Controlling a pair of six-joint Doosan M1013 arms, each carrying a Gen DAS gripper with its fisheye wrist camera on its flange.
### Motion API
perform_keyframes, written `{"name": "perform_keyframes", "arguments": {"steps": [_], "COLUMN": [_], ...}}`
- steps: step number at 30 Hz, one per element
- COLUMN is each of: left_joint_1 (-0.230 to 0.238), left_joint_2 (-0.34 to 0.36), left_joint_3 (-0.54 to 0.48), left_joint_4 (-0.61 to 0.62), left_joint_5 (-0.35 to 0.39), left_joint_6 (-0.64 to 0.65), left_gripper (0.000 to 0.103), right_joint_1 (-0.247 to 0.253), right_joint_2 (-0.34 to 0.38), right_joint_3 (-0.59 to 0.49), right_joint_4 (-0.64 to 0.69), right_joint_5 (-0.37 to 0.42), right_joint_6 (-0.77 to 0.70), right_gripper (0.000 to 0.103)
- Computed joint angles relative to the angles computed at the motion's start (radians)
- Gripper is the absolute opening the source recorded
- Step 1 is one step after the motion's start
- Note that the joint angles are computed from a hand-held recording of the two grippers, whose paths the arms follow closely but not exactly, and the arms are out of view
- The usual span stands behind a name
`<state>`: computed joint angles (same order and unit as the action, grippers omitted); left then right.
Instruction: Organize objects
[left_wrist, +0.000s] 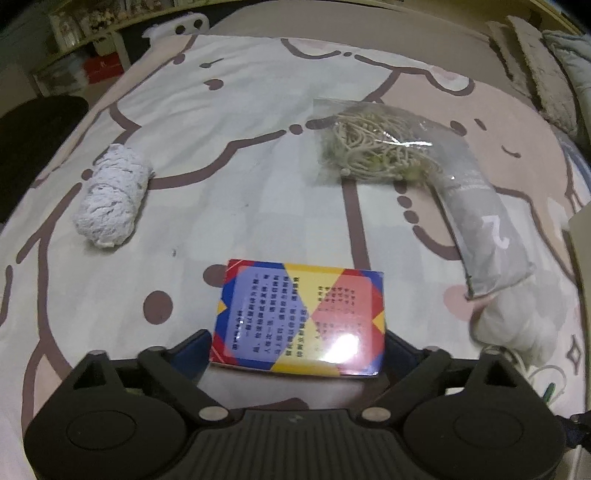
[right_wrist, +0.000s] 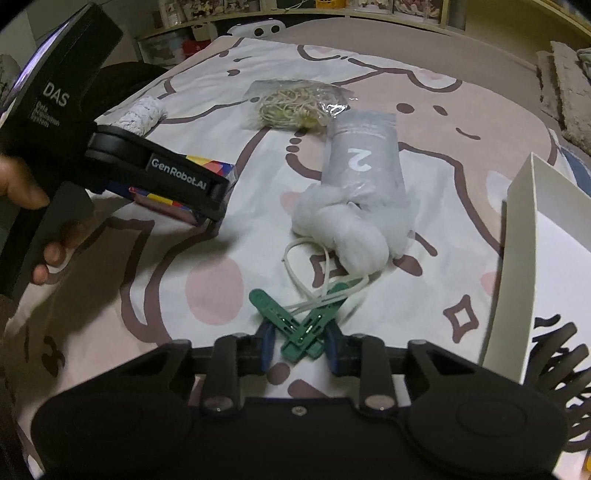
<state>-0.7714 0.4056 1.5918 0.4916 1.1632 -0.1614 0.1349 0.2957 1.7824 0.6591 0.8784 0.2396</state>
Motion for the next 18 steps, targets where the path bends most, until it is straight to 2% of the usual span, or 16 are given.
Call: {"name": "perform_keyframes", "arguments": {"steps": [6,18], "left_joint_1": [-0.009,-0.064], "left_joint_2": [-0.012,-0.047], "left_joint_3": [0.004,-0.017], "left_joint_4": [0.017,0.178], "left_joint_5": [-0.005,0.057], "left_joint_6": [0.005,-0.099], "left_gripper": [0.09,0.089], "right_joint_1": [-0.01,-0.056], "right_joint_2": [-0.014,-0.055], "right_joint_3": [0.002,0.004], "right_joint_4": [0.045,0.268], "right_joint_5": [-0.008,-0.043], "right_joint_6": [-0.007,-0.065], "right_gripper": [0.025,0.025]}}
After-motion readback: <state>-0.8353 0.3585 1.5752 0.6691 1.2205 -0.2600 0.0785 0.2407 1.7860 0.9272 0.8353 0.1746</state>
